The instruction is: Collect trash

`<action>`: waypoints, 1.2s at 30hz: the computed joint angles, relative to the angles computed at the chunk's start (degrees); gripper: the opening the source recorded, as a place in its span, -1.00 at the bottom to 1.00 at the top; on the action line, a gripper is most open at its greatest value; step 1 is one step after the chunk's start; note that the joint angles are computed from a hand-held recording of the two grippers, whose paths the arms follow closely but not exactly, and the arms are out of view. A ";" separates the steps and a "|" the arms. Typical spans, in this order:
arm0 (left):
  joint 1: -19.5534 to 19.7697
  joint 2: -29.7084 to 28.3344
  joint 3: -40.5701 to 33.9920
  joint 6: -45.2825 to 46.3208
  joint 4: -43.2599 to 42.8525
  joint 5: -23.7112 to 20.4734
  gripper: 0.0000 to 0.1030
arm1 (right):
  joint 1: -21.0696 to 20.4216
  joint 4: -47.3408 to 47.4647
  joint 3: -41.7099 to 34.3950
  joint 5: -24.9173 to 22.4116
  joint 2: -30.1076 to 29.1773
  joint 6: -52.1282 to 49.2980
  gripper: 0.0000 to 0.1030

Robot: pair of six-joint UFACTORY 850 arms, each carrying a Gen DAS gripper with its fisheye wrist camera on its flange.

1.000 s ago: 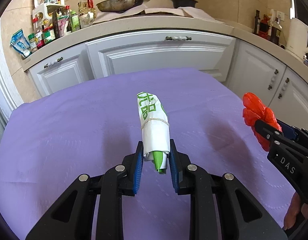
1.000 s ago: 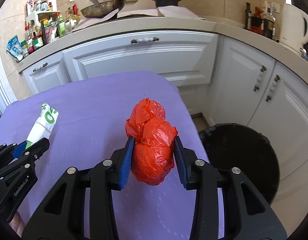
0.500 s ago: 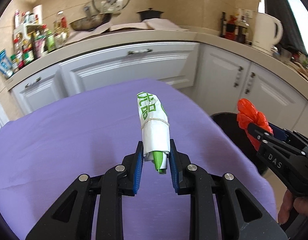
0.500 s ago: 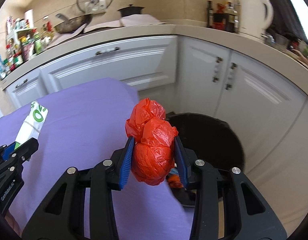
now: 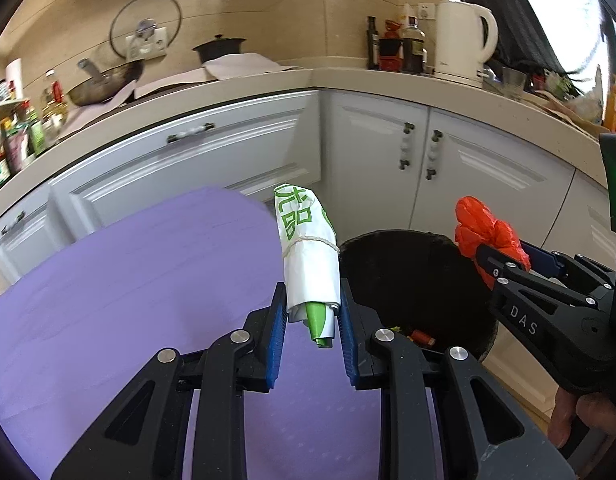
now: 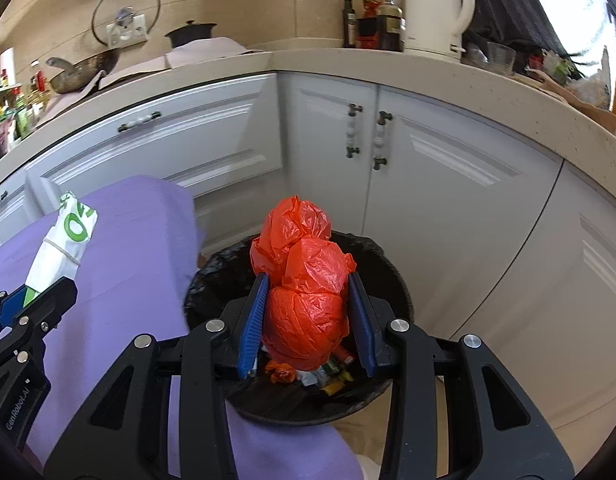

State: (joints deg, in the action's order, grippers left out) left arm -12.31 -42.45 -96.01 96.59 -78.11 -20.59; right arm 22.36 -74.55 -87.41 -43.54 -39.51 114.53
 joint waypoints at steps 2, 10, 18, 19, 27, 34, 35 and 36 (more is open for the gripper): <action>-0.58 -0.45 -0.44 0.36 -0.15 0.23 -0.51 | -0.51 -0.08 0.21 0.33 -0.05 0.33 -0.26; -2.71 -3.34 -4.23 -4.60 4.76 1.23 -0.50 | -1.97 -1.10 0.71 1.25 -0.24 1.81 -0.26; -3.62 -5.62 -7.46 -11.08 9.79 0.94 -0.04 | -2.92 -1.77 1.11 1.72 -0.16 3.50 -0.02; -3.51 -5.61 -7.47 -11.51 9.55 0.87 -0.03 | -2.90 -1.79 1.19 1.63 -0.09 3.58 -0.02; -3.26 -3.48 -4.56 -3.64 1.96 2.94 0.23 | -2.12 -1.66 2.38 -0.09 1.05 4.17 -0.02; -2.43 -0.75 -0.82 3.96 -4.76 3.03 0.39 | -0.49 -1.25 4.08 -2.35 2.80 4.61 0.00; -2.28 -0.39 -0.33 4.79 -5.49 2.90 0.40 | -0.27 -1.17 4.37 -2.55 3.09 4.65 0.00; -2.09 0.17 0.44 5.99 -6.70 2.87 0.42 | -0.01 -1.18 4.62 -2.79 3.31 4.76 0.00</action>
